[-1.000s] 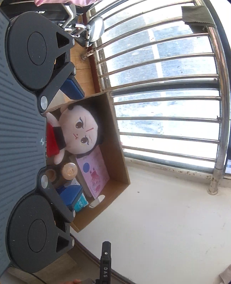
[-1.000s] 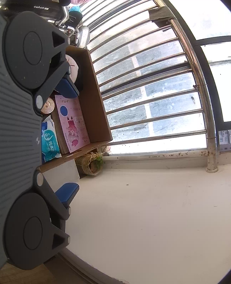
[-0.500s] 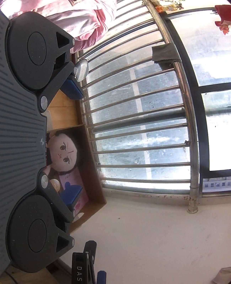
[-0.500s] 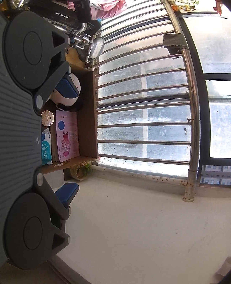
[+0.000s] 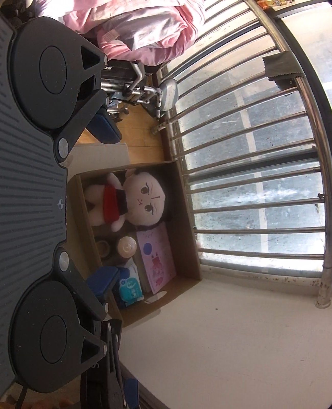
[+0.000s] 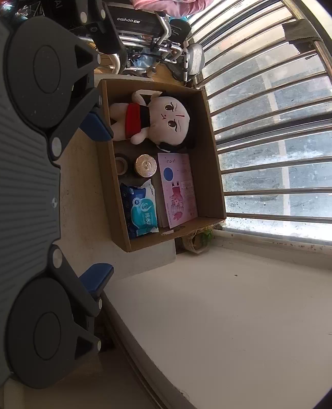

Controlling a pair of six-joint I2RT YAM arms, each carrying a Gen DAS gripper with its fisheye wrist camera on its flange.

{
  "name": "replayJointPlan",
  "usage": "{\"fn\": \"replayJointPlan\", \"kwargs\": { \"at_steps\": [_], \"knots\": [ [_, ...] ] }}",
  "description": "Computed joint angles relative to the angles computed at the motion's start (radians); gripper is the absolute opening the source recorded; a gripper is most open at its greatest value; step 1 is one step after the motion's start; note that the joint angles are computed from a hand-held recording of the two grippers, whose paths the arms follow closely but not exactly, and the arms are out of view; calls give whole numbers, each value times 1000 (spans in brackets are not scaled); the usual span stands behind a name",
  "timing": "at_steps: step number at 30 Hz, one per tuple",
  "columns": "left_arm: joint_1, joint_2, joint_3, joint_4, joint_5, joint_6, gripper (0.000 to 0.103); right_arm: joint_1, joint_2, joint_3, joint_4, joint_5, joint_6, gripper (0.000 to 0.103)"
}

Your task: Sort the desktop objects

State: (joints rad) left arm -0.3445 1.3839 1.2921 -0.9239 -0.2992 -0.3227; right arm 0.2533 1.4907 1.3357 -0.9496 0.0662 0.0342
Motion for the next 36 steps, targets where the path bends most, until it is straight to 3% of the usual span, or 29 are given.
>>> {"fn": "replayJointPlan", "kwargs": {
  "at_steps": [4, 8, 25, 36],
  "knots": [
    [21, 3, 11, -46, 90, -45, 102, 27, -5, -10, -31, 43, -8, 103],
    [-13, 20, 31, -83, 34, -81, 102, 39, -4, -9, -62, 34, -12, 103],
    [24, 41, 40, -182, 112, -261, 102, 82, 17, 18, -112, 110, -61, 103],
    [28, 56, 31, -206, 89, -272, 102, 76, 44, 37, -117, 113, -52, 103]
  ]
}}
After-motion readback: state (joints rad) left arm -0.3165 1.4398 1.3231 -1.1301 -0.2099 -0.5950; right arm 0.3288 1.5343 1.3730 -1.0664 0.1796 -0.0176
